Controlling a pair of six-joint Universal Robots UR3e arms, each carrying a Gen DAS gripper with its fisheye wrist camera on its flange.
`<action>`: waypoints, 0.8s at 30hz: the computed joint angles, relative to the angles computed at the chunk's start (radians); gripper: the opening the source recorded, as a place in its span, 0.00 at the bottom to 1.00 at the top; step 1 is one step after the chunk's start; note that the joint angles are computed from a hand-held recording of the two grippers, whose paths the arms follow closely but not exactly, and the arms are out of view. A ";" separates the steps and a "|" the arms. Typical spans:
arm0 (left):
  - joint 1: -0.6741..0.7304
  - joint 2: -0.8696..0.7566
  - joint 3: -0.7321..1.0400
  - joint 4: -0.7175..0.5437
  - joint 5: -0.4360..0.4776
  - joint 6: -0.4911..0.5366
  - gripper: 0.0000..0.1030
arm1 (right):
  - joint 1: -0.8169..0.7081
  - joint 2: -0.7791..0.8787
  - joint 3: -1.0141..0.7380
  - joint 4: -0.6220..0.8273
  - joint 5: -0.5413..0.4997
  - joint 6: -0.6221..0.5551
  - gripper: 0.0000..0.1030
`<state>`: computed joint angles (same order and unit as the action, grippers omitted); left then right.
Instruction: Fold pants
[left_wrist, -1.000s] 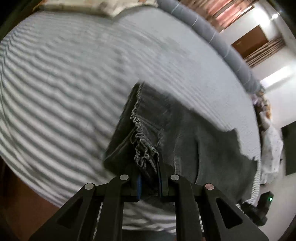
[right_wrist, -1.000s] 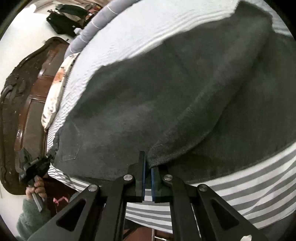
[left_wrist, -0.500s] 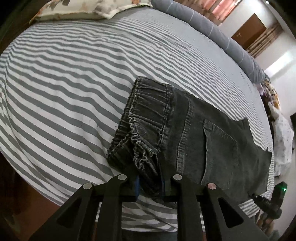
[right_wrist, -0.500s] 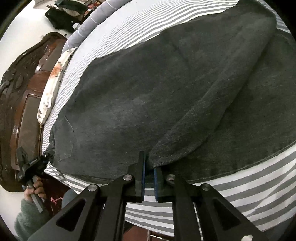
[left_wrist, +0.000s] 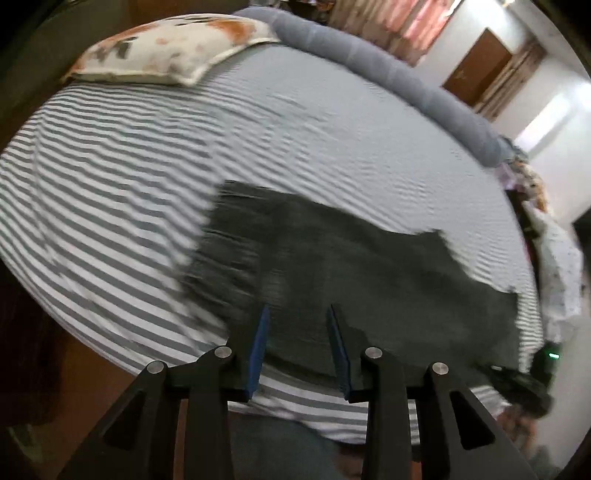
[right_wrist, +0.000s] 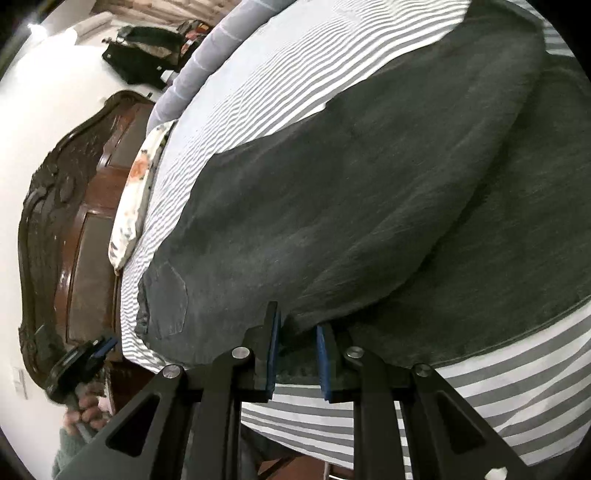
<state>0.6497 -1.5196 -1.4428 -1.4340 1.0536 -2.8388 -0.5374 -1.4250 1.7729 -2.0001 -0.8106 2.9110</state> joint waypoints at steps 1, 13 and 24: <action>-0.018 0.025 -0.007 -0.030 -0.044 -0.002 0.33 | -0.012 0.005 0.002 0.006 0.016 -0.004 0.18; -0.437 -0.051 -0.127 0.124 -0.245 -0.270 0.35 | -0.091 0.041 -0.031 0.110 0.123 -0.077 0.10; -0.532 -0.188 -0.294 0.488 -0.327 -0.688 0.36 | -0.101 0.066 -0.107 0.198 0.151 -0.132 0.08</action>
<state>0.1179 -1.7078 -1.7364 -0.9461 0.7270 -3.5264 -0.6381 -1.3585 1.6658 -1.8022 -0.6591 2.7790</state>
